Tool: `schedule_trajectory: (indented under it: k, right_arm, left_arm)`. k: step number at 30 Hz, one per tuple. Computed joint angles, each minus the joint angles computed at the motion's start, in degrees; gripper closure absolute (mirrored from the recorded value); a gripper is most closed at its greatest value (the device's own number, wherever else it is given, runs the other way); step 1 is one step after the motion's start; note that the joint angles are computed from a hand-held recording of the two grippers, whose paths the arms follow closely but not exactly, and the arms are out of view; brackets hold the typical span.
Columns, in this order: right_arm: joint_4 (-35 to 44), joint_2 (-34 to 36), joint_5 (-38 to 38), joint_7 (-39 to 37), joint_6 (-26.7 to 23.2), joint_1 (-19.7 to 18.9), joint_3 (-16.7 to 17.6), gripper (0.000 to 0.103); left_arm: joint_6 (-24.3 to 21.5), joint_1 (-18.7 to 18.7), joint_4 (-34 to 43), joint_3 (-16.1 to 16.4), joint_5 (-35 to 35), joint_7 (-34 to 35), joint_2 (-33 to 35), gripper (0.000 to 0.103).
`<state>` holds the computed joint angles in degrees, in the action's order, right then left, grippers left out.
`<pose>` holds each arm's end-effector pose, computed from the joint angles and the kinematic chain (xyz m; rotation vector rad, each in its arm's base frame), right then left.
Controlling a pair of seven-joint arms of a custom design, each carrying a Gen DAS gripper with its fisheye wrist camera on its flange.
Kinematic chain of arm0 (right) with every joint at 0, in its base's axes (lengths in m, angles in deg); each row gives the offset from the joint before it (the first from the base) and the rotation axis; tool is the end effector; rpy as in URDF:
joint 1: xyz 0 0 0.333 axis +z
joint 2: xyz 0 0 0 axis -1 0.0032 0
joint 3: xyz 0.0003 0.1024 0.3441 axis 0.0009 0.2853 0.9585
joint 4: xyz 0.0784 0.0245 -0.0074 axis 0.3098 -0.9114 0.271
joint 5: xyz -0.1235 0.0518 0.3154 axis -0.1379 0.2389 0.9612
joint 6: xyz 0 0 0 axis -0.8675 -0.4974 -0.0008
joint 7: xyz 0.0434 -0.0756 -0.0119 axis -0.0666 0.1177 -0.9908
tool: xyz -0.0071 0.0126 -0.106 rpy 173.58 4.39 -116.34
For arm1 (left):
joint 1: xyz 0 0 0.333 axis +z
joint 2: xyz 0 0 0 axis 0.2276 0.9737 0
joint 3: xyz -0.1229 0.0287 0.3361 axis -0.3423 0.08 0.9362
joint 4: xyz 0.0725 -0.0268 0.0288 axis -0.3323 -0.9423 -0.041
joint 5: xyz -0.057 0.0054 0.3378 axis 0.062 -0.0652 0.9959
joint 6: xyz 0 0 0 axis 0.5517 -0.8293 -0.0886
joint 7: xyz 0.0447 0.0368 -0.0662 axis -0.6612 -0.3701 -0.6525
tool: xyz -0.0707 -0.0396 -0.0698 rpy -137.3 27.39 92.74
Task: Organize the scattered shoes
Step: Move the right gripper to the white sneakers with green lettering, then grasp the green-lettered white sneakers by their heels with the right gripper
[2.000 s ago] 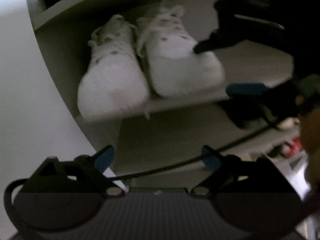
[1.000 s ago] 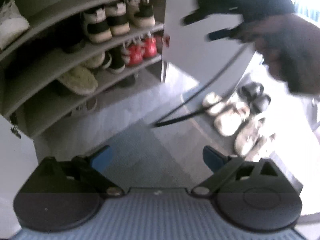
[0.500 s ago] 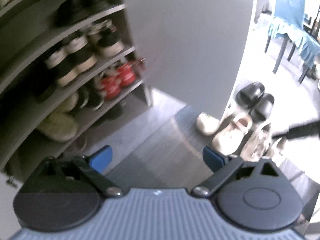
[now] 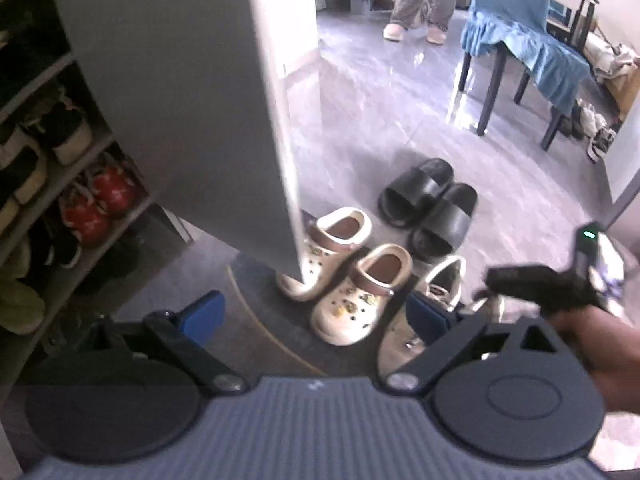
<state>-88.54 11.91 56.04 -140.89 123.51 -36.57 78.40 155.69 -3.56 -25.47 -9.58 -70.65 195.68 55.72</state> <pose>0.3751 0.5418 0.4685 0.7309 2.7298 -0.3146 0.6315 -0.3361 0.6369 -0.0993 2.8977 -0.9030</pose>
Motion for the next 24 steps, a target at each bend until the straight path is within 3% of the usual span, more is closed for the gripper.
schedule_trajectory:
  k: [3,5,6,14,19,24]
  right_arm:
    - [-11.0,-2.3,-0.2,5.2,7.7,-1.5,-0.1,0.020]
    - [-14.7,-2.6,0.9,5.8,10.7,-2.7,0.0,0.020]
    - [-18.5,-2.7,1.8,7.2,14.8,-4.7,1.0,0.020]
    - [-29.1,-2.2,1.0,16.3,26.8,-5.5,-0.9,0.021]
    - [-32.8,-1.9,3.4,13.1,33.1,-8.3,0.0,0.039]
    - [-32.6,-0.5,7.4,1.7,32.8,-11.1,1.6,0.039]
  left_arm:
    - [7.5,0.2,-13.9,0.7,-0.2,0.2,-5.8,0.005]
    - [9.4,0.6,-17.8,0.8,-0.2,0.5,-7.3,0.005]
    - [10.6,0.8,-19.9,0.8,-0.1,1.0,-8.1,0.005]
    - [16.6,0.9,-30.2,1.6,2.1,0.9,-11.5,0.005]
    - [18.4,0.7,-32.5,1.7,2.8,-1.5,-12.1,0.005]
    - [19.1,1.0,-33.7,1.6,3.1,-2.2,-12.4,0.005]
